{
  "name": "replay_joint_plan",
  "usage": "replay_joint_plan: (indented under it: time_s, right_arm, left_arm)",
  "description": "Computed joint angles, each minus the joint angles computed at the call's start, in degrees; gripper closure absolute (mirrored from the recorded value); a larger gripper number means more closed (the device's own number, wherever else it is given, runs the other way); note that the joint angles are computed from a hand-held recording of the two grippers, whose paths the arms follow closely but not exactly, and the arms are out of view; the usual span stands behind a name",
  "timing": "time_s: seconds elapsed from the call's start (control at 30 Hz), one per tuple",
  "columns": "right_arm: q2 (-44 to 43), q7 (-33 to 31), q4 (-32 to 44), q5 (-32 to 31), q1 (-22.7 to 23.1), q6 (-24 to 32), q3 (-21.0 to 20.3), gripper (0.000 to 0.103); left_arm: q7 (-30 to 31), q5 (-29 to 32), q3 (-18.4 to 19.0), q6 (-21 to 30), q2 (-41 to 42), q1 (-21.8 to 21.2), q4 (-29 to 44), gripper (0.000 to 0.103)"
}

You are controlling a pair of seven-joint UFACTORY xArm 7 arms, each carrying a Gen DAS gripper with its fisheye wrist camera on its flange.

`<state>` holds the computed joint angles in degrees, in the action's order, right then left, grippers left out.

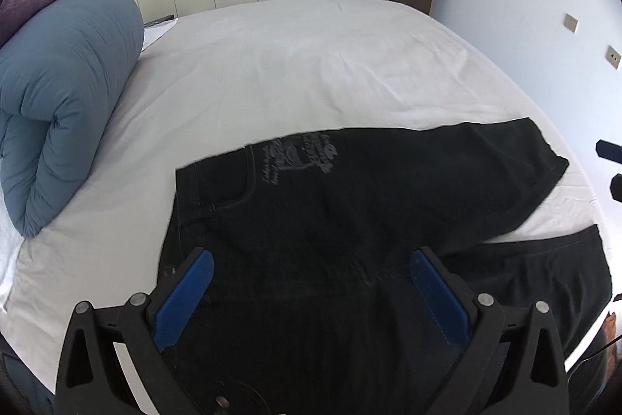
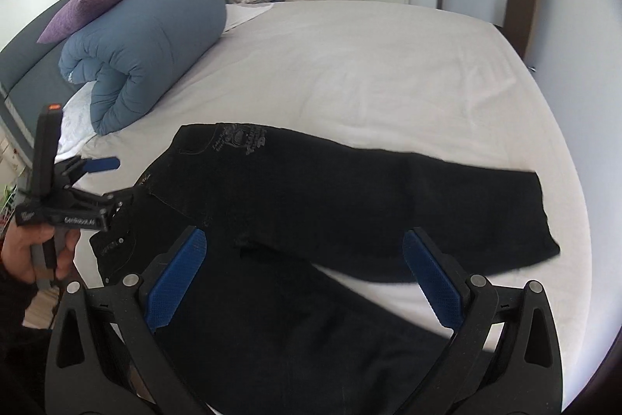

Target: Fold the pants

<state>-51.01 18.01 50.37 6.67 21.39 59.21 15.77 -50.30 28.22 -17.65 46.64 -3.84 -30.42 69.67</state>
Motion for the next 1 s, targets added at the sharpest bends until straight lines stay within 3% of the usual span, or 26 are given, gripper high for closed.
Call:
replay_joint_plan:
  time_s: [0.13,0.2,0.27,0.37,0.5,0.6,0.8,0.87,1.0]
  right_arm:
    - [12.89,-10.37,3.91,-1.86,0.55,-6.86,-3.4,0.016]
    - [19.06,-14.72,6.52,-1.77,0.74,-9.24,-4.85,0.027]
    - [23.72,-18.2,8.34,-1.18,0.93,-10.55,-5.75,0.033]
    - [29.17,-23.04,9.73,0.98,1.2,-13.36,-7.1,0.034]
    - [33.37,-28.69,10.38,5.16,1.43,-15.67,-8.63,0.034]
    - [34.32,-32.9,9.32,8.4,1.63,-16.93,-9.22,0.035]
    - [42.53,-37.11,15.18,10.03,0.65,-16.63,-8.08,0.052]
    - [44.36,-37.65,16.82,10.12,0.3,-16.15,-7.52,0.053]
    - [49.51,-36.95,21.13,8.19,-0.09,-16.49,-6.18,0.054]
  left_arm:
    - [14.68,-6.23,4.51,-3.74,9.12,3.47,7.09,0.0]
    - [20.91,-8.36,6.11,-3.03,14.73,4.4,12.51,0.002]
    - [28.13,-11.23,6.97,-1.56,20.0,5.14,17.86,0.009]
    - [38.79,-18.42,7.06,2.65,27.94,6.72,26.52,0.024]
    - [46.67,-19.98,8.95,9.25,35.61,5.54,35.92,0.027]
    - [48.86,-20.76,10.32,11.16,38.41,4.99,39.03,0.029]
    - [52.1,-26.91,9.96,14.05,42.48,6.92,43.77,0.033]
    - [52.91,-28.03,9.88,16.04,43.47,7.14,45.65,0.04]
    - [53.83,-30.58,9.53,17.24,42.69,7.41,46.08,0.09]
